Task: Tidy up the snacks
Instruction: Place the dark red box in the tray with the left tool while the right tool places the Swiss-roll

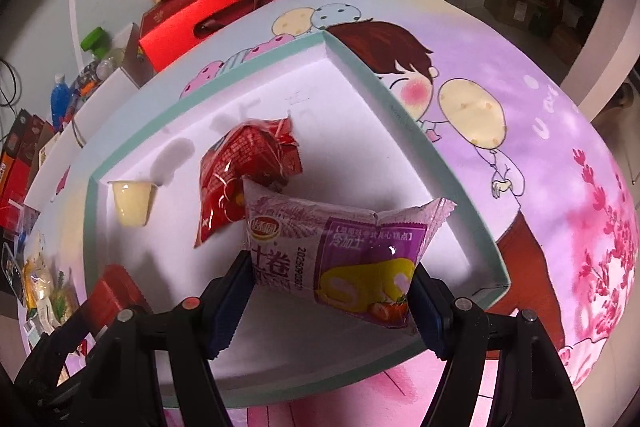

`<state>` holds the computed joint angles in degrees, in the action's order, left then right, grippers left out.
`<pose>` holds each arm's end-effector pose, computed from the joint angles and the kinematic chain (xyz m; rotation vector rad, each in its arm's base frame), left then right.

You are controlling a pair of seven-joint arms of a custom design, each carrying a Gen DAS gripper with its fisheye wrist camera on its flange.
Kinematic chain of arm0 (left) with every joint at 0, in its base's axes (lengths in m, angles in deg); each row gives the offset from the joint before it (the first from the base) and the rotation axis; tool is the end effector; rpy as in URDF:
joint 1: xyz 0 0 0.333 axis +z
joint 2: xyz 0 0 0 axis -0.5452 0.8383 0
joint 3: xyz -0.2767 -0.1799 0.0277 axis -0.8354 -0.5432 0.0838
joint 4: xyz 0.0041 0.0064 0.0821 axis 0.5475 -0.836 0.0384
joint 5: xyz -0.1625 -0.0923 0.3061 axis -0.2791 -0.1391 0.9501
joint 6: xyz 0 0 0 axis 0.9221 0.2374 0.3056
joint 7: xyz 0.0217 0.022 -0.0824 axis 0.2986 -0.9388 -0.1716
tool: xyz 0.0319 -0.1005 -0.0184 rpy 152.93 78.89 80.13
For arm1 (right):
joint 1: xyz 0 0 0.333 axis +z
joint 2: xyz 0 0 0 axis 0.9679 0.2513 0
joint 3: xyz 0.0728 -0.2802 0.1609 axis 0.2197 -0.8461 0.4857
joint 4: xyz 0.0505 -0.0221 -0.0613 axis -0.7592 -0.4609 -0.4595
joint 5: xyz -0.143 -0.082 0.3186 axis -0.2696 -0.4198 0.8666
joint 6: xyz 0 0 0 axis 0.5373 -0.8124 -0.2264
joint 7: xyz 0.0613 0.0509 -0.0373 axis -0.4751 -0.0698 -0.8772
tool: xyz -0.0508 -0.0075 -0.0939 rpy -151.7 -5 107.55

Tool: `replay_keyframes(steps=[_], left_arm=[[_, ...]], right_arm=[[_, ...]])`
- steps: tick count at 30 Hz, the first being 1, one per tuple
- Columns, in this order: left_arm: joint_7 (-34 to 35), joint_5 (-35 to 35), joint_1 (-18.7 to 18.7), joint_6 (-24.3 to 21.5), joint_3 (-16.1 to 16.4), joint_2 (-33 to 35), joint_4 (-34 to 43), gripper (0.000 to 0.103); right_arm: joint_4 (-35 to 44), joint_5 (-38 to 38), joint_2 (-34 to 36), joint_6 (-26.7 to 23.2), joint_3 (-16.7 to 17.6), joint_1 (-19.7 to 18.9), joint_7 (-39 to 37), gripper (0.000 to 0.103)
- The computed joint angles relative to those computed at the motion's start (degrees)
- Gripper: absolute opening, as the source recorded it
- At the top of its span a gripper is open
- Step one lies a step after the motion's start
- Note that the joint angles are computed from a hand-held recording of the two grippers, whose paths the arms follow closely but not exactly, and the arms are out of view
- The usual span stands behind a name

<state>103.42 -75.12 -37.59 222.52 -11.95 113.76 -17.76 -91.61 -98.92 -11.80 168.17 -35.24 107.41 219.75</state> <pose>0.6926 -0.1506 0.4667 -1.8539 2.2204 -0.6423 0.6801 0.3787 0.4590 -1.5300 2.3429 -0.3876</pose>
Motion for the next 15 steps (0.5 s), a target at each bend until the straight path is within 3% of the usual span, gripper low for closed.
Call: replay_keyframes(steps=[11, 15], left_arm=[[0.0, 1.1, -0.4, -0.2, 0.3, 0.1, 0.4, 0.075], [0.1, 1.5, -0.3, 1.5, 0.4, -0.4, -0.3, 0.085]], right_arm=[[2.5, 0.2, 1.2, -0.9, -0.1, 0.2, -1.2, 0.078], [-1.2, -0.3, -0.6, 1.5, -0.3, 0.3, -0.1, 0.089]])
